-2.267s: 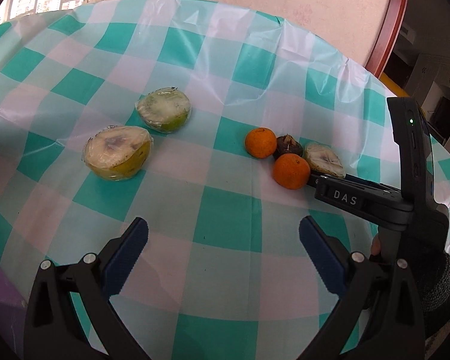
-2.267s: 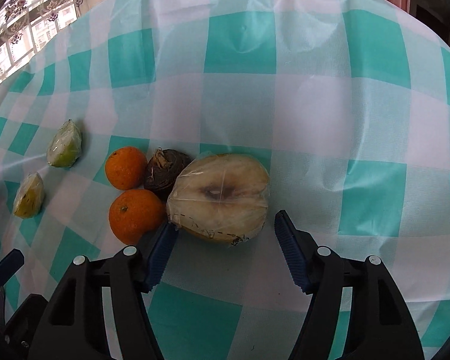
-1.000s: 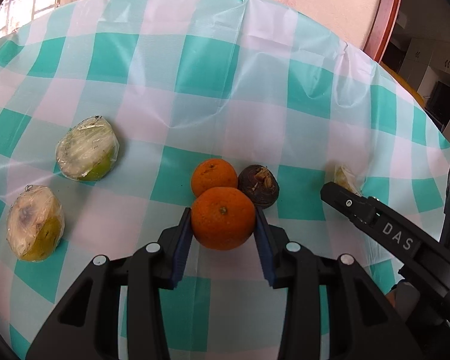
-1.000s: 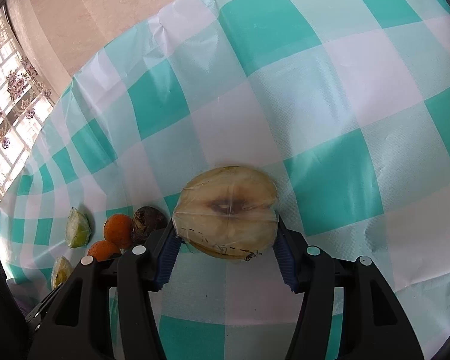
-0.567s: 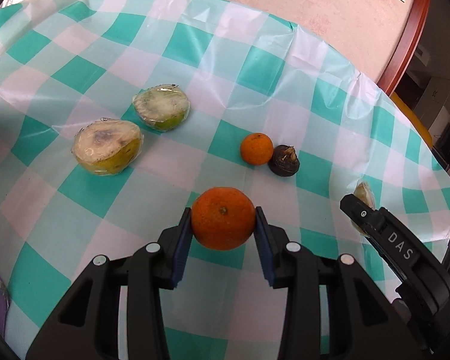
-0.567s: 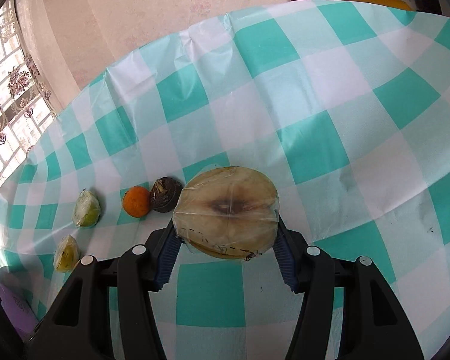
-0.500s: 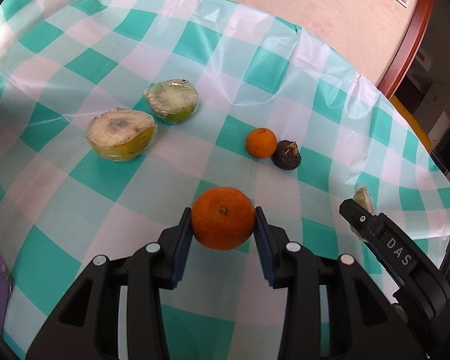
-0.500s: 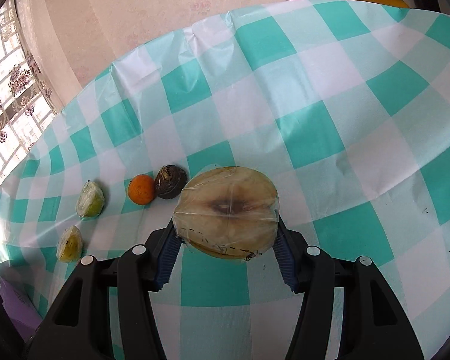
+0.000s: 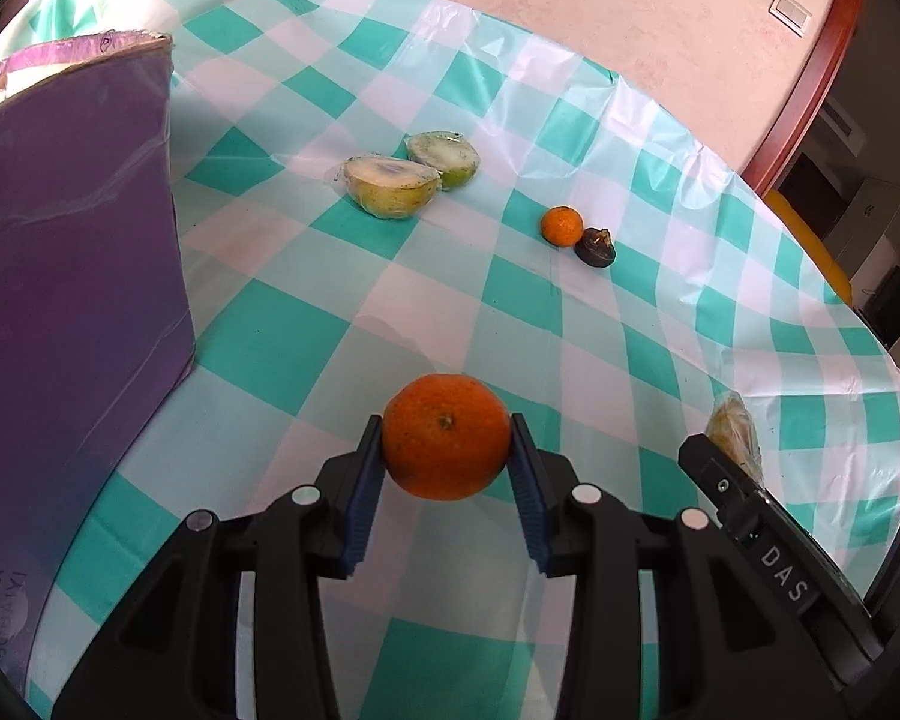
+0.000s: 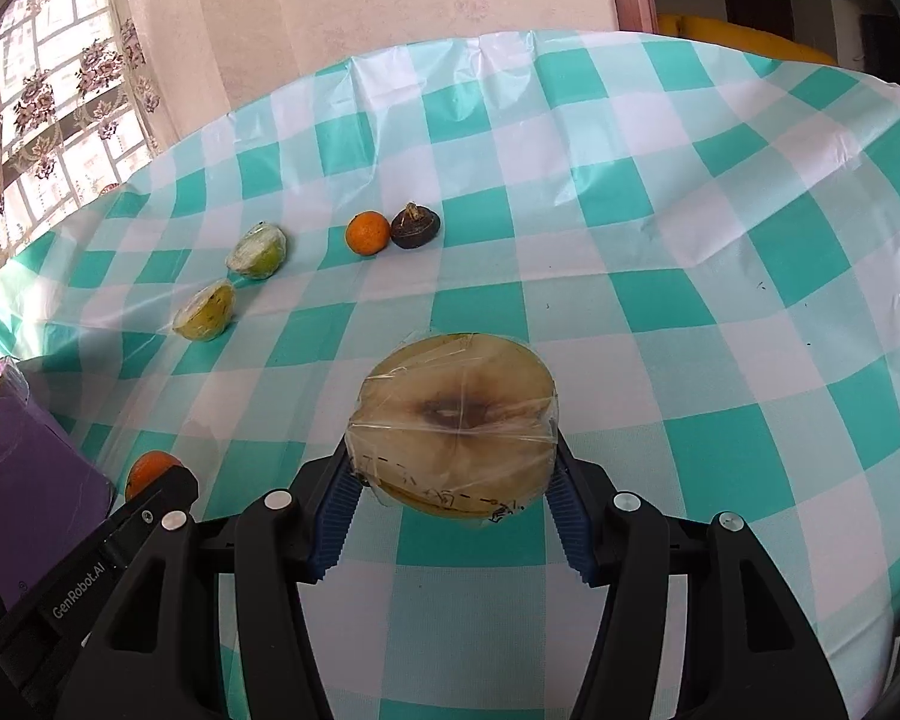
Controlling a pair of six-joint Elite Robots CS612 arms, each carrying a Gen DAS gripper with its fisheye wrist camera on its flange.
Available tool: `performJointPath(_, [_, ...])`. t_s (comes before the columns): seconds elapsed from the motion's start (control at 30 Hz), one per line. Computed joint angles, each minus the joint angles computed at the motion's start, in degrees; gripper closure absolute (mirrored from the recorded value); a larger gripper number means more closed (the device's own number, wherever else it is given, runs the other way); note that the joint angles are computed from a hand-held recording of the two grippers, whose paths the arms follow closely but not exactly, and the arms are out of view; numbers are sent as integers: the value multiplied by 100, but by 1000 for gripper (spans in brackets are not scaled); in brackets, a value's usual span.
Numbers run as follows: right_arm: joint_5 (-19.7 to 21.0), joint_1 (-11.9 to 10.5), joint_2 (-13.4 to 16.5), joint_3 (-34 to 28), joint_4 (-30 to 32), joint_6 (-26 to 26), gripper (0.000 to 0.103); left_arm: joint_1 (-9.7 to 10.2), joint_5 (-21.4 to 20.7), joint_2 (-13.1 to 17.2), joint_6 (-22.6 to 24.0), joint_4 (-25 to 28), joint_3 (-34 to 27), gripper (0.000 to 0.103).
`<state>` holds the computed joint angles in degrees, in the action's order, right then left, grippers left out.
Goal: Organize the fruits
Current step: 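Carry the pomelo with the right tool while the left tool carries the orange over the box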
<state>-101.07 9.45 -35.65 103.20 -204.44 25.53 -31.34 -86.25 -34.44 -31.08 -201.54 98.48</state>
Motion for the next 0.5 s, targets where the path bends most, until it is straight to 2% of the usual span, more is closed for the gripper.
performJointPath(0.27, [483,11,-54,225,-193,-149,47,-27,-46,-116,61,-394,411,63])
performJointPath(0.4, [524,62,-65,282,-322,-201,47,-107,217,-155,206,-692,603,63])
performJointPath(0.5, [395,117,-60,326,-543,-148,47,-187,509,-180,351,-950,743,63])
